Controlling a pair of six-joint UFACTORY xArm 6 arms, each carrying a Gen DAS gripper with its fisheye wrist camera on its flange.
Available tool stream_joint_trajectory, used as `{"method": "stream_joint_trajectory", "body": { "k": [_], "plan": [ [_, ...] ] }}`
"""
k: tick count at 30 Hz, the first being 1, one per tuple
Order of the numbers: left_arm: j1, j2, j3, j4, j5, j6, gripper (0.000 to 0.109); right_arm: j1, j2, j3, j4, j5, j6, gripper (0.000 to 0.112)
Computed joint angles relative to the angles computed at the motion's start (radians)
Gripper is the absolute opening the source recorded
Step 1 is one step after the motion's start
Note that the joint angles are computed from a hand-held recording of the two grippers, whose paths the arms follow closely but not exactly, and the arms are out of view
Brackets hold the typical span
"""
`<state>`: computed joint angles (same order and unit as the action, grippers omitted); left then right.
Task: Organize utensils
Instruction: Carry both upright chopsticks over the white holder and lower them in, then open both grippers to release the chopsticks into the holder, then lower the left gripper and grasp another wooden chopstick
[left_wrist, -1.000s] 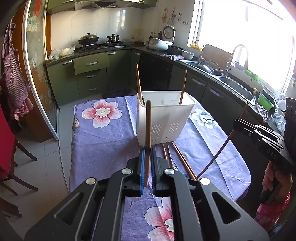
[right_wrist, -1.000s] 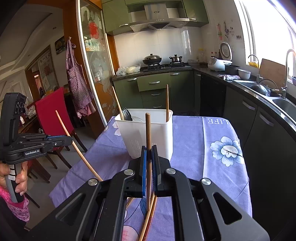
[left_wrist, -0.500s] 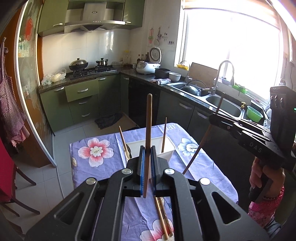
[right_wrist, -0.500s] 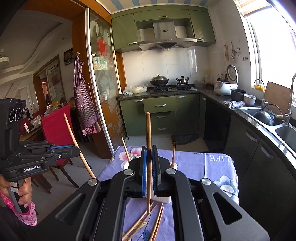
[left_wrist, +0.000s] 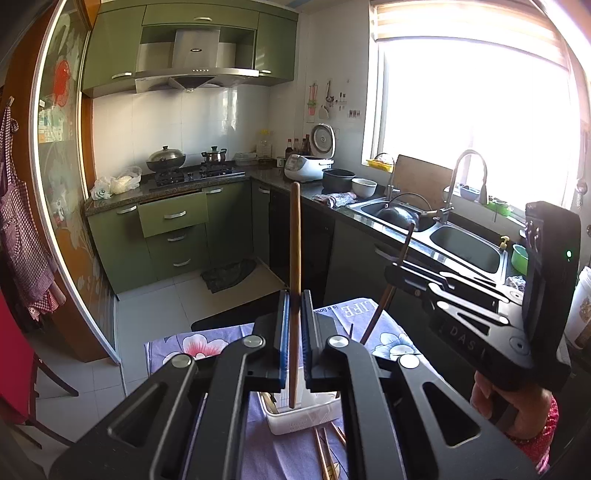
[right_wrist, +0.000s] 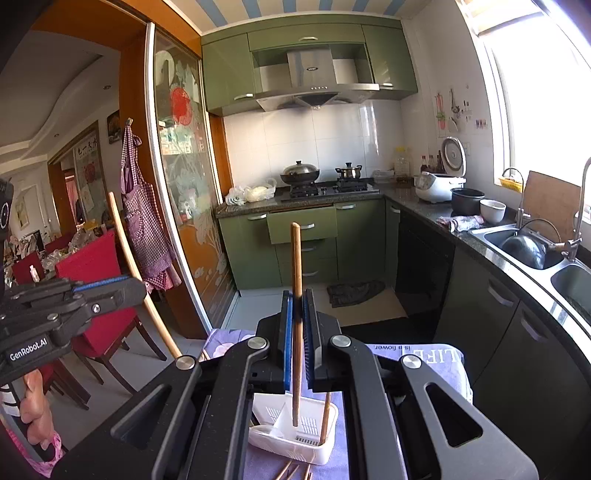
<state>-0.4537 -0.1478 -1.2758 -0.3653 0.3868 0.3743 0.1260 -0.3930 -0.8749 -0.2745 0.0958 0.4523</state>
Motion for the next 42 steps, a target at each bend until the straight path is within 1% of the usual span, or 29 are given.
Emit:
{"method": "stream_joint_trajectory", "body": {
  "k": [4,7,9,12,14,16,19,20,21,22,24,25,26,27,28,30,33,34,36,37,42],
  "plan": [
    [-0.005,0.085,-0.021,0.032,-0.005,-0.035,0.006,0.0,0.062,0.032,-0.009,-0.032,0.008,0.006],
    [-0.004,0.111,-0.006,0.035,0.01,-0.035,0.006,0.001,0.085,0.058,-0.04,-0.049,0.033,0.006],
    [-0.003,0.118,0.007,0.053,0.014,-0.043,0.006,0.005,0.093,0.07,0.003,-0.058,-0.003,0.006],
    [0.003,0.117,0.016,0.049,0.03,-0.034,0.006,0.006,0.08,0.097,0.032,-0.075,-0.031,0.008],
    [0.004,0.1,0.035,0.058,0.026,-0.034,0.006,0.002,0.059,0.11,0.001,-0.076,-0.006,0.011],
    [0.009,0.087,0.042,0.053,0.026,-0.029,0.006,0.002,0.035,0.124,-0.009,-0.078,0.008,0.011],
    [0.013,0.053,0.06,0.028,0.038,-0.017,0.006,0.008,-0.045,0.183,-0.008,-0.091,0.013,0.013],
    [0.015,0.034,0.075,0.012,0.042,-0.004,0.006,0.005,-0.081,0.211,-0.029,-0.096,0.033,0.019],
    [0.015,0.013,0.094,0.006,0.047,0.001,0.007,-0.002,-0.12,0.242,-0.069,-0.096,0.071,0.021],
    [0.017,-0.009,0.117,0.0,0.057,0.009,0.009,-0.008,-0.161,0.277,-0.104,-0.093,0.108,0.026],
    [0.025,-0.047,0.162,-0.029,0.102,0.031,0.021,-0.02,-0.247,0.36,-0.159,-0.08,0.166,0.027],
    [0.026,-0.063,0.189,-0.04,0.125,0.034,0.03,-0.029,-0.292,0.405,-0.195,-0.07,0.206,0.027],
    [0.027,-0.076,0.222,-0.042,0.148,0.037,0.033,-0.04,-0.338,0.452,-0.228,-0.059,0.245,0.028],
    [0.025,-0.08,0.248,-0.028,0.176,0.033,0.033,-0.051,-0.382,0.5,-0.253,-0.046,0.278,0.029],
    [0.022,-0.077,0.27,-0.021,0.205,0.032,0.033,-0.059,-0.423,0.549,-0.261,-0.034,0.298,0.034],
    [0.012,-0.048,0.301,-0.027,0.255,0.037,0.033,-0.068,-0.497,0.648,-0.184,-0.021,0.261,0.035],
    [-0.002,0.034,0.309,-0.024,0.293,0.01,0.032,-0.074,-0.588,0.779,0.069,-0.016,0.099,0.035],
    [-0.006,0.065,0.302,-0.026,0.301,-0.001,0.032,-0.078,-0.617,0.814,0.133,-0.009,0.059,0.035],
    [-0.017,0.111,0.299,-0.003,0.28,-0.034,0.029,-0.088,-0.668,0.872,0.275,0.005,-0.034,0.035],
    [-0.022,0.126,0.299,0.011,0.266,-0.054,0.023,-0.094,-0.694,0.897,0.328,0.012,-0.068,0.035],
    [-0.039,0.186,0.263,0.056,0.244,-0.12,0.023,-0.124,-0.759,0.97,0.529,0.031,-0.215,0.037]
  ]
}}
